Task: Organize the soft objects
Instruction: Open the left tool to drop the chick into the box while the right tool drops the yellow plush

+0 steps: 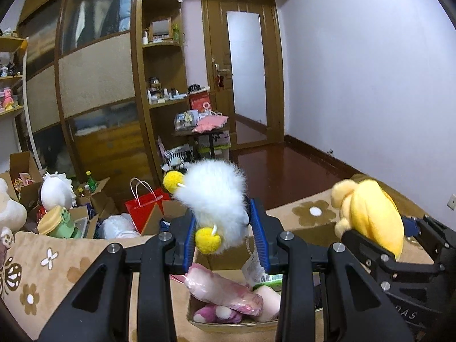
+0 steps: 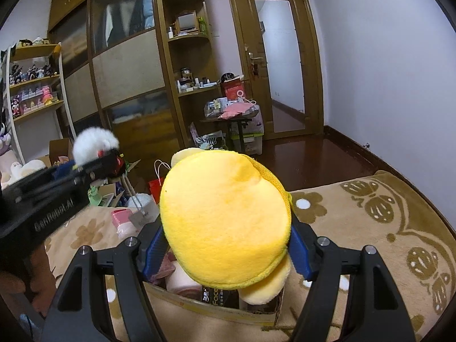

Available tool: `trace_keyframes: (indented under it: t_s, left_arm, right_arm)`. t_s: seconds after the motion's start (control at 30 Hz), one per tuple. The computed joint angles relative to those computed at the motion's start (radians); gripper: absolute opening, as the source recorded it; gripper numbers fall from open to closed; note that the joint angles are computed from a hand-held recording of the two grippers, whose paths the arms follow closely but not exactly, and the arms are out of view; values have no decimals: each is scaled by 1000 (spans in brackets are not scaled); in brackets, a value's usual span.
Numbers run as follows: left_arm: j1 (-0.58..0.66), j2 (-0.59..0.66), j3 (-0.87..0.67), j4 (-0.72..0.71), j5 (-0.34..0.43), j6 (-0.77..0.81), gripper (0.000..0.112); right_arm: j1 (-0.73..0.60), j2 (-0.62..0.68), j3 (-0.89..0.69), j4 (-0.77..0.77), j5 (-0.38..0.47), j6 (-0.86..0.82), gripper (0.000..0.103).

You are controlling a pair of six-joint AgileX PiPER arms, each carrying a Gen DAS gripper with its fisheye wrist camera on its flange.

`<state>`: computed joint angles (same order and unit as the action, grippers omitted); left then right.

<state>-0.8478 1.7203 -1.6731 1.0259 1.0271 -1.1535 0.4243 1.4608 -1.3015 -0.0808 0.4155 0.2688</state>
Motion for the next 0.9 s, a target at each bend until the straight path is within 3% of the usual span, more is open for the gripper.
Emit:
trace_keyframes:
  t_s: [0.43,0.77,0.9]
  left_arm:
    - [57,96,-60,-152,-39,88,34]
    - [100,121,-65,-277,-67,158,35]
    - [109,120,-58,-295,-67,171,36]
  right_arm:
    - [-33,38,15,91,-38,-68,76]
    - [-66,80,27,312,-28,-284,76]
    - [-60,85,39,321,-29,-302,77]
